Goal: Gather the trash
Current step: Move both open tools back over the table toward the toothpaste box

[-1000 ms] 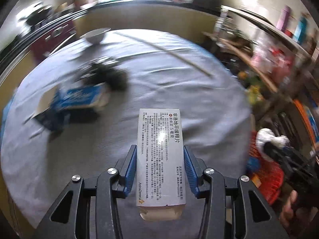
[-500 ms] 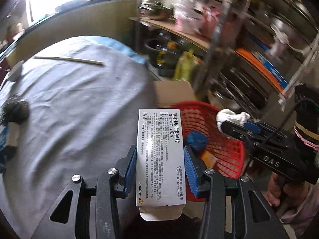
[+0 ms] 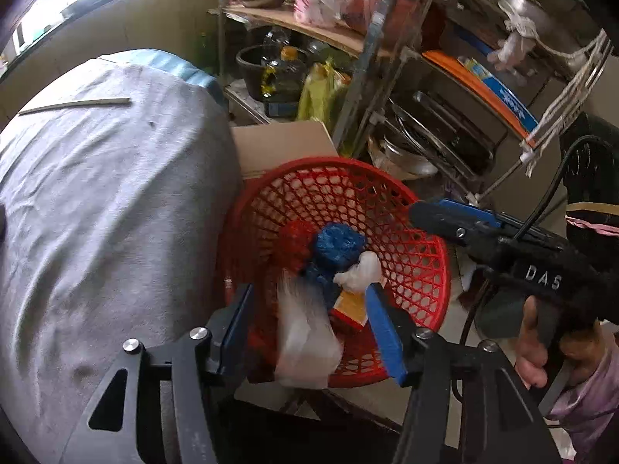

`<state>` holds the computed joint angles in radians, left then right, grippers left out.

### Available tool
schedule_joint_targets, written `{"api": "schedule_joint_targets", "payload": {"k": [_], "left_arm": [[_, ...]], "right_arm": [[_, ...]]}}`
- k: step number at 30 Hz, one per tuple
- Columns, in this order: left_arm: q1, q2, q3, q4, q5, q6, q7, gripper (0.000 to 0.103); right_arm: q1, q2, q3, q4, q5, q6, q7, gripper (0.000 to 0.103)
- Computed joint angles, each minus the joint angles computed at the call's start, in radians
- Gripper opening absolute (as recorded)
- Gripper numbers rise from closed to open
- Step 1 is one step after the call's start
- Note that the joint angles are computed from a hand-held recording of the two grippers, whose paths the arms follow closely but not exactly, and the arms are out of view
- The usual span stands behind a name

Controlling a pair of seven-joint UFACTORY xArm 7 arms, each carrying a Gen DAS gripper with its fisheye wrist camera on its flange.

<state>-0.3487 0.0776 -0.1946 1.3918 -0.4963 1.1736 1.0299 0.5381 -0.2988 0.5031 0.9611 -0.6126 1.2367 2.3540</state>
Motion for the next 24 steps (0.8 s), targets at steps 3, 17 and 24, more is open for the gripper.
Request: {"api": "schedule_joint_targets", "payload": {"k": [3, 17, 24], "left_arm": [[0.016, 0.003, 0.013, 0.016, -0.006, -0.006, 0.002, 0.062], [0.134, 0.044, 0.065, 0.107, -0.044, -0.122, -0.031, 0.068], [0.213, 0.122, 0.092, 0.202, -0.041, -0.134, -0.117, 0.069]], "right_arm": [[-0.005, 0.004, -0.002, 0.016, -0.009, 0.019, -0.009, 0.062], [0.014, 0.205, -0.088, 0.205, -0.148, -0.048, -0.152, 0.062], [0.063, 0.346, -0.172, 0.357, -0.209, -0.111, -0.263, 0.062]]}}
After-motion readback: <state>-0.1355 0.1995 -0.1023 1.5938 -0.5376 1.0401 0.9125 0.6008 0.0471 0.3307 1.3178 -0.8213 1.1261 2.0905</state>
